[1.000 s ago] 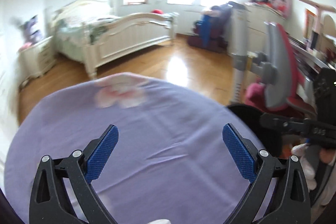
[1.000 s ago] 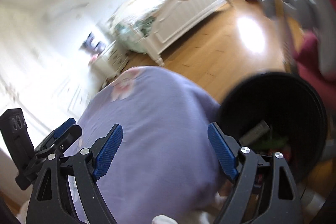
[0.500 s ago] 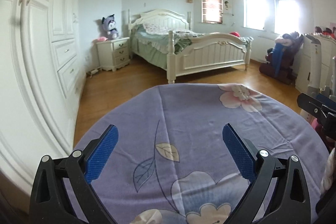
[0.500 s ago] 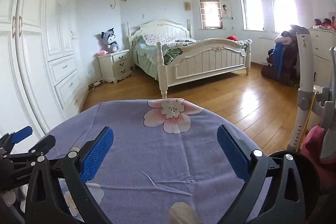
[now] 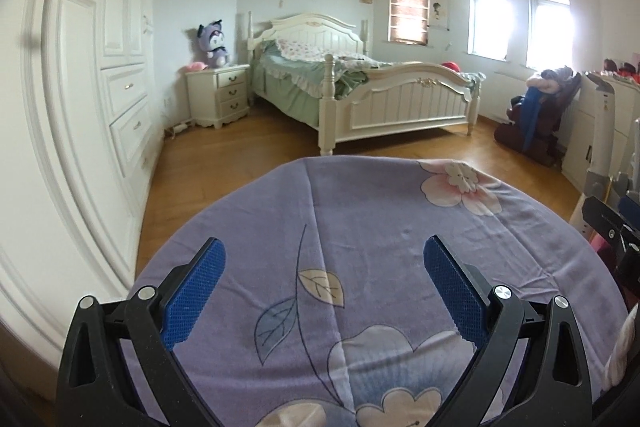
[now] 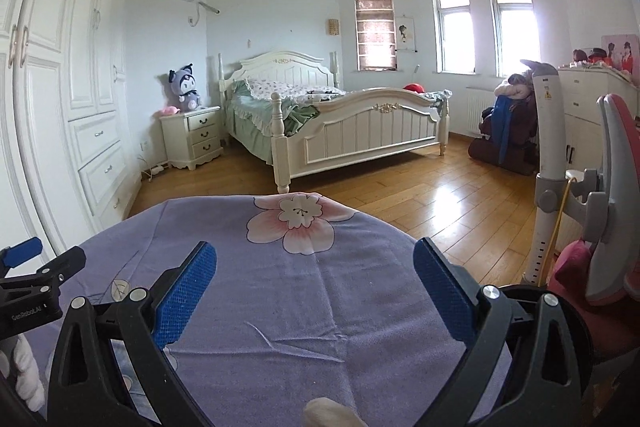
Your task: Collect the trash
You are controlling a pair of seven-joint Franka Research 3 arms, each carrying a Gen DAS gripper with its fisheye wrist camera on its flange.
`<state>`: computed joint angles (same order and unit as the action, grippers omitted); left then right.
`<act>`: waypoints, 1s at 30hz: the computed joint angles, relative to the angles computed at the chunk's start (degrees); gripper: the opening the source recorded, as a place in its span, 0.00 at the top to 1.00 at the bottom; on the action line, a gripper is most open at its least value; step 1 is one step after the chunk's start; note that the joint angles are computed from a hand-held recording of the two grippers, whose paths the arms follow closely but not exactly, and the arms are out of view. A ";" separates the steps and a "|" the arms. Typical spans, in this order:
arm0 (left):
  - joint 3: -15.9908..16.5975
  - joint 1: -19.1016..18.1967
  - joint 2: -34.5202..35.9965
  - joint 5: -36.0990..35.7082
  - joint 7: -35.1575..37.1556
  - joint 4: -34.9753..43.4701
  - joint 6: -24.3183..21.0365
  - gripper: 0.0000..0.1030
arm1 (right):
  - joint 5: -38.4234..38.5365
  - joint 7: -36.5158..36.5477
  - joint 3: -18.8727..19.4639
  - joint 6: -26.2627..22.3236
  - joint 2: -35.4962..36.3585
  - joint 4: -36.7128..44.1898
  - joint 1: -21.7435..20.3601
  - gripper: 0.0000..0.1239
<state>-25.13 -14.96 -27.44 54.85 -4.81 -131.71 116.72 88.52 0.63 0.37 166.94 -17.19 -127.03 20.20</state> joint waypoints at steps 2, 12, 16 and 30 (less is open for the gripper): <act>0.05 -0.16 -0.18 -0.22 0.18 -0.12 -0.05 0.05 | 1.99 -3.44 0.16 0.07 -0.73 -0.46 0.37 0.21; 0.52 0.14 0.32 -1.01 -0.26 -0.13 0.89 0.05 | 4.75 -4.26 0.93 0.24 -0.90 -0.32 -0.73 0.21; 0.45 0.22 0.35 -1.04 -0.41 -0.13 0.80 0.05 | 4.52 -4.14 1.07 0.14 -0.90 -0.31 -0.89 0.21; 0.38 0.40 -0.33 -0.73 -0.84 -0.81 2.36 0.05 | 3.89 -2.82 0.66 -0.70 -0.87 -0.39 -1.17 0.21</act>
